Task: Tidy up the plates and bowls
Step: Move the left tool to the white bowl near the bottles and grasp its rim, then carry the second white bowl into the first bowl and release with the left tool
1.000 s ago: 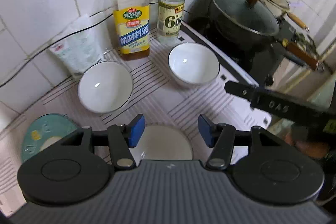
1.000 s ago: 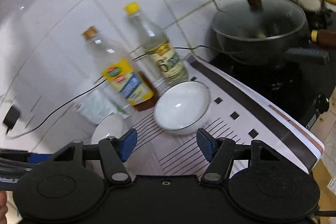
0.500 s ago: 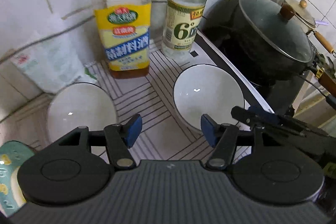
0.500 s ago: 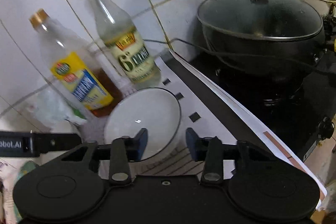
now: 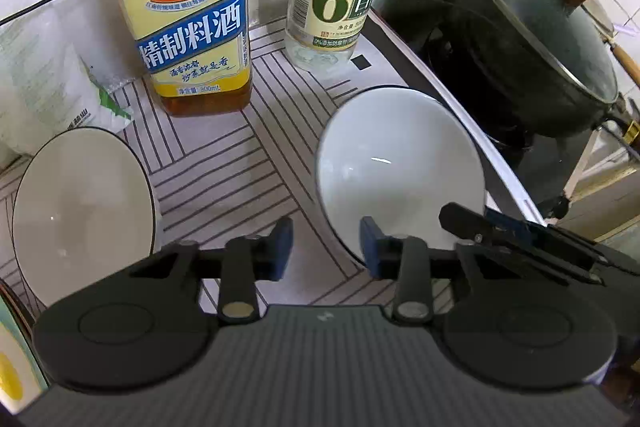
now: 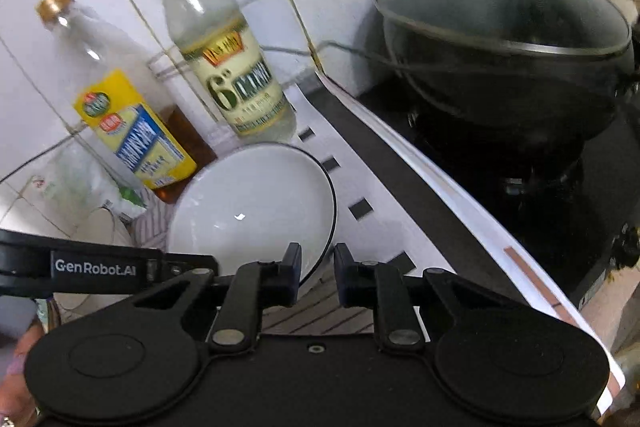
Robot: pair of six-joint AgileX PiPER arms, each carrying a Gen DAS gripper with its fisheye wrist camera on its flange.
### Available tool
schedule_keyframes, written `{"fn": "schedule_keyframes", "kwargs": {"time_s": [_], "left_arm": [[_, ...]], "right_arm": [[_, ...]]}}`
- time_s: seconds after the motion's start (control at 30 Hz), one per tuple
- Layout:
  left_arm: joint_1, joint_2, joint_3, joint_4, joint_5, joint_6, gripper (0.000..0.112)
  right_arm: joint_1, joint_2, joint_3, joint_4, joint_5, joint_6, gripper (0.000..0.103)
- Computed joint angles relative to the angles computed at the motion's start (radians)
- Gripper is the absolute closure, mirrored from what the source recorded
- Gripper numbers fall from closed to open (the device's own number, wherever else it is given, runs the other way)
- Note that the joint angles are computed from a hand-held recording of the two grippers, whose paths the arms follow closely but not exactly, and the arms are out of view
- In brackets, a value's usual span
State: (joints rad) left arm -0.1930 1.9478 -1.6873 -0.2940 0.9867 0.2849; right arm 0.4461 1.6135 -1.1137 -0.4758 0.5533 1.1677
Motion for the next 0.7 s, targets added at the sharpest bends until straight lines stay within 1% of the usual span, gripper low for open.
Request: {"fn": "schedule_keyframes", "kwargs": {"time_s": [0.07, 0.1, 0.13, 0.17, 0.2, 0.23, 0.27, 0.3, 0.33, 0.37, 0.4, 0.5, 0.7], "left_arm": [[-0.008, -0.024, 0.059, 0.016, -0.081, 0.032, 0.078], [-0.008, -0.026, 0.069, 0.023, -0.09, 0.023, 0.084], [0.001, -0.019, 0.06, 0.005, -0.069, 0.02, 0.088], [0.017, -0.012, 0.049, -0.035, -0.037, 0.028, 0.096], [0.027, -0.015, 0.053, -0.069, -0.024, 0.041, 0.099], [0.026, -0.028, 0.074, -0.074, -0.043, 0.051, 0.099], [0.02, -0.044, 0.102, -0.07, -0.074, 0.066, 0.099], [0.019, -0.053, 0.122, -0.07, -0.094, 0.075, 0.099], [0.025, -0.054, 0.125, -0.08, -0.088, 0.07, 0.099], [0.033, -0.055, 0.125, -0.094, -0.076, 0.074, 0.099], [0.044, -0.061, 0.131, -0.119, -0.065, 0.092, 0.099], [0.057, -0.095, 0.161, -0.145, -0.059, 0.126, 0.099], [0.095, -0.162, 0.175, -0.171, 0.021, 0.184, 0.098]], "right_arm": [[-0.026, 0.012, 0.004, 0.071, -0.03, -0.046, 0.082], [-0.043, 0.013, 0.015, 0.122, -0.063, -0.073, 0.083], [-0.053, 0.015, 0.021, 0.158, -0.08, -0.093, 0.084], [-0.054, 0.022, 0.014, 0.174, -0.075, -0.101, 0.086], [-0.048, 0.028, 0.005, 0.163, -0.061, -0.092, 0.087], [-0.039, 0.032, -0.006, 0.15, -0.041, -0.091, 0.087], [-0.042, 0.03, -0.004, 0.167, -0.045, -0.105, 0.086], [-0.057, 0.019, 0.011, 0.216, -0.069, -0.13, 0.086], [-0.076, 0.005, 0.031, 0.279, -0.096, -0.161, 0.086], [-0.087, -0.004, 0.04, 0.32, -0.104, -0.188, 0.086], [-0.087, -0.011, 0.04, 0.331, -0.093, -0.197, 0.086], [-0.068, -0.041, 0.053, 0.313, -0.085, -0.179, 0.086], [-0.033, -0.116, 0.068, 0.316, -0.047, -0.154, 0.085]]}}
